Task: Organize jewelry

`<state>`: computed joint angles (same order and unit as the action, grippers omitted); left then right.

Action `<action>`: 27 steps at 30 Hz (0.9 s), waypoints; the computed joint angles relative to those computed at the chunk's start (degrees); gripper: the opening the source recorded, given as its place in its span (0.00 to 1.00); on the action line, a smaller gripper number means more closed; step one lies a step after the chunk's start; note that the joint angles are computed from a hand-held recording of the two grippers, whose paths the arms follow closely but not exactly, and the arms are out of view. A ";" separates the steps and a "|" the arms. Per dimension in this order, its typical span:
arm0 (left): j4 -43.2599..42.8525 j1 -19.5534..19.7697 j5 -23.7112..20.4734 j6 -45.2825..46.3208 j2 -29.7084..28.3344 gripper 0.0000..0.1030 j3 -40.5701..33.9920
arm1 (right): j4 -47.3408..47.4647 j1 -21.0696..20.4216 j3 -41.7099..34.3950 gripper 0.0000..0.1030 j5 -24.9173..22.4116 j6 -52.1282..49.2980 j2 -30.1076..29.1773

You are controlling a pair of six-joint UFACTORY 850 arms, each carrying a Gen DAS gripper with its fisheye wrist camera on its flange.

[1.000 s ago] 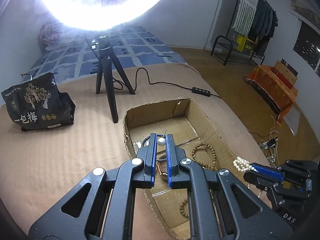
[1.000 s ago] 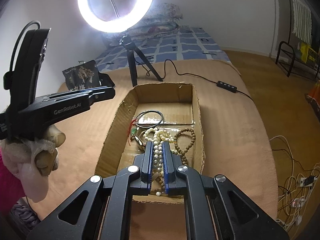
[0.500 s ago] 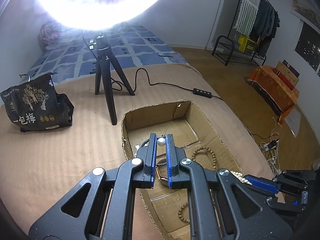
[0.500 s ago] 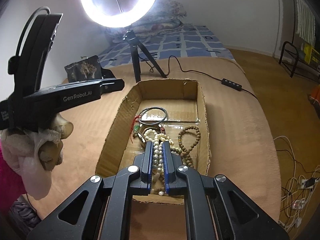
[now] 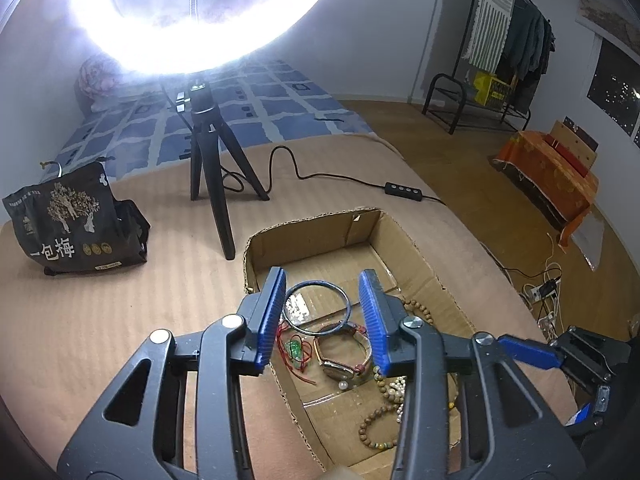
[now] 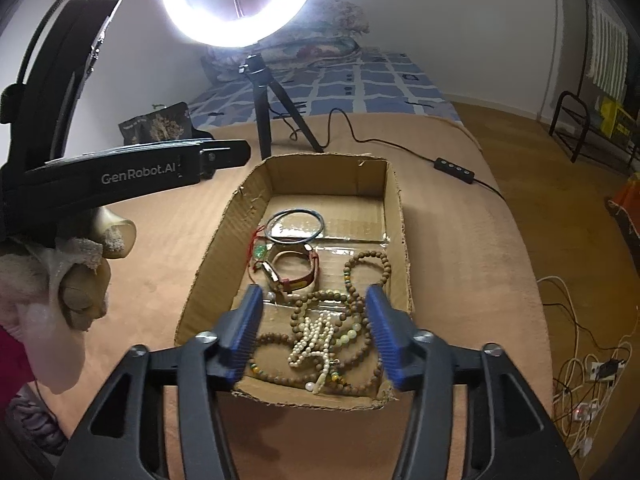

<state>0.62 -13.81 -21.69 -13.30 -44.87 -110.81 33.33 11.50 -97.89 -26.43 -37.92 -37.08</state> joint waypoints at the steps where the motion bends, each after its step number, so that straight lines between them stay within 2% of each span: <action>1: -0.28 0.05 0.17 -0.01 0.07 0.59 0.11 | -0.55 0.07 0.11 0.65 0.47 0.58 0.07; 3: 0.58 0.04 1.54 -1.13 0.67 0.63 1.12 | -0.98 0.14 0.48 0.66 1.03 0.96 0.33; 6: 2.02 -0.03 1.03 -2.47 0.63 0.63 0.87 | -3.54 0.41 0.46 0.66 1.40 3.53 0.41; 10: 2.99 0.05 0.71 -3.88 1.20 0.67 1.30 | -13.67 1.36 0.23 0.72 2.45 13.58 0.54; 18: 5.51 0.07 2.02 -6.71 3.81 0.67 4.14 | -14.35 1.64 1.73 0.72 3.76 13.84 2.16; 27: 9.03 -0.18 3.35 -10.66 8.10 0.68 8.85 | -20.36 2.61 4.80 0.72 6.51 18.76 5.27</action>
